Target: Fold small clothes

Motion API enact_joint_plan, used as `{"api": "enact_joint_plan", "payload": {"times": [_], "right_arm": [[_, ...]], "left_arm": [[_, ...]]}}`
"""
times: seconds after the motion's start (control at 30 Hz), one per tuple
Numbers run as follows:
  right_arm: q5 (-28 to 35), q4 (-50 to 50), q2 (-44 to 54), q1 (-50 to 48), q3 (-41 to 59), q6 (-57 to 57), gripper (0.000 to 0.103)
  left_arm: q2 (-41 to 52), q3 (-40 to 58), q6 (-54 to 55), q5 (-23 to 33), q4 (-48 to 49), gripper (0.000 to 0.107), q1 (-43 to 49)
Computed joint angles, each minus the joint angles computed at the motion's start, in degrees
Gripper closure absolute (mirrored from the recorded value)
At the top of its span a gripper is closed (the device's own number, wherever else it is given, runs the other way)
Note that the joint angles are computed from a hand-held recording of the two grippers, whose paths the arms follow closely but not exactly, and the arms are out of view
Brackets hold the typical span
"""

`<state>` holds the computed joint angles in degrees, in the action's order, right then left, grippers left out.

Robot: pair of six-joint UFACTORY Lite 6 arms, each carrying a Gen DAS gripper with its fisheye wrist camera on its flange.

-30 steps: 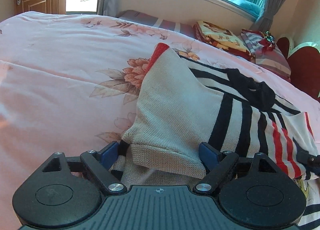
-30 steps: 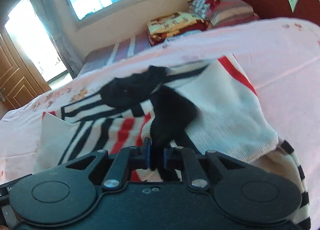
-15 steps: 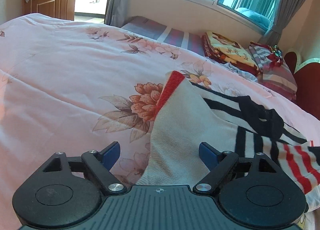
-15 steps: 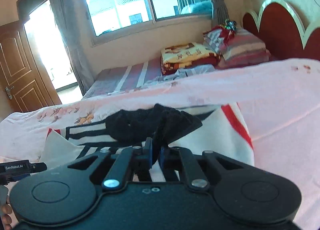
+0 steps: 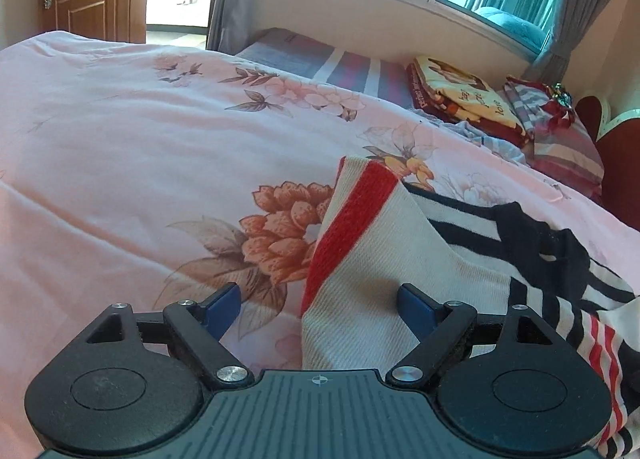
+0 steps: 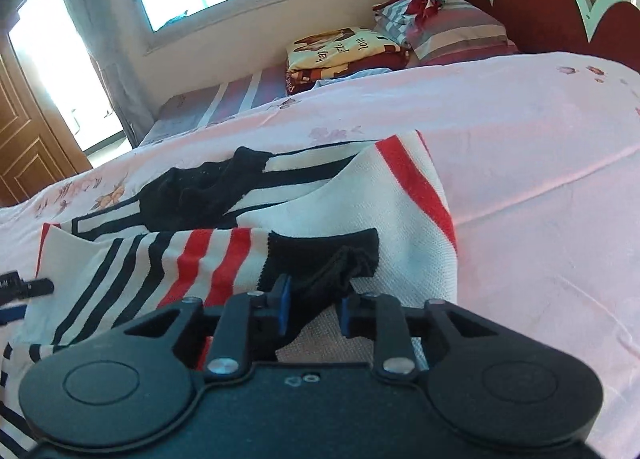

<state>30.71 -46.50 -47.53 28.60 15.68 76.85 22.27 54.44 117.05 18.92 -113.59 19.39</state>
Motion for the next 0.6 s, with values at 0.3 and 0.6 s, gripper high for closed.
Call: {"api": "enact_joint_plan", "payload": {"times": [0.3,0.6], "right_arm": [[10.86,-8.36,0.28,7.16,0.05,6.87,0.083],[9.21,-7.62,-0.84,13.45,2.80,7.23,0.079]], "left_arm": [[9.39,12.24,3.69,-5.84,-11.10,0.022,-2.04],[-17.54,-15.93,8.17,5.45,-1.40,0.022,2.93]]}}
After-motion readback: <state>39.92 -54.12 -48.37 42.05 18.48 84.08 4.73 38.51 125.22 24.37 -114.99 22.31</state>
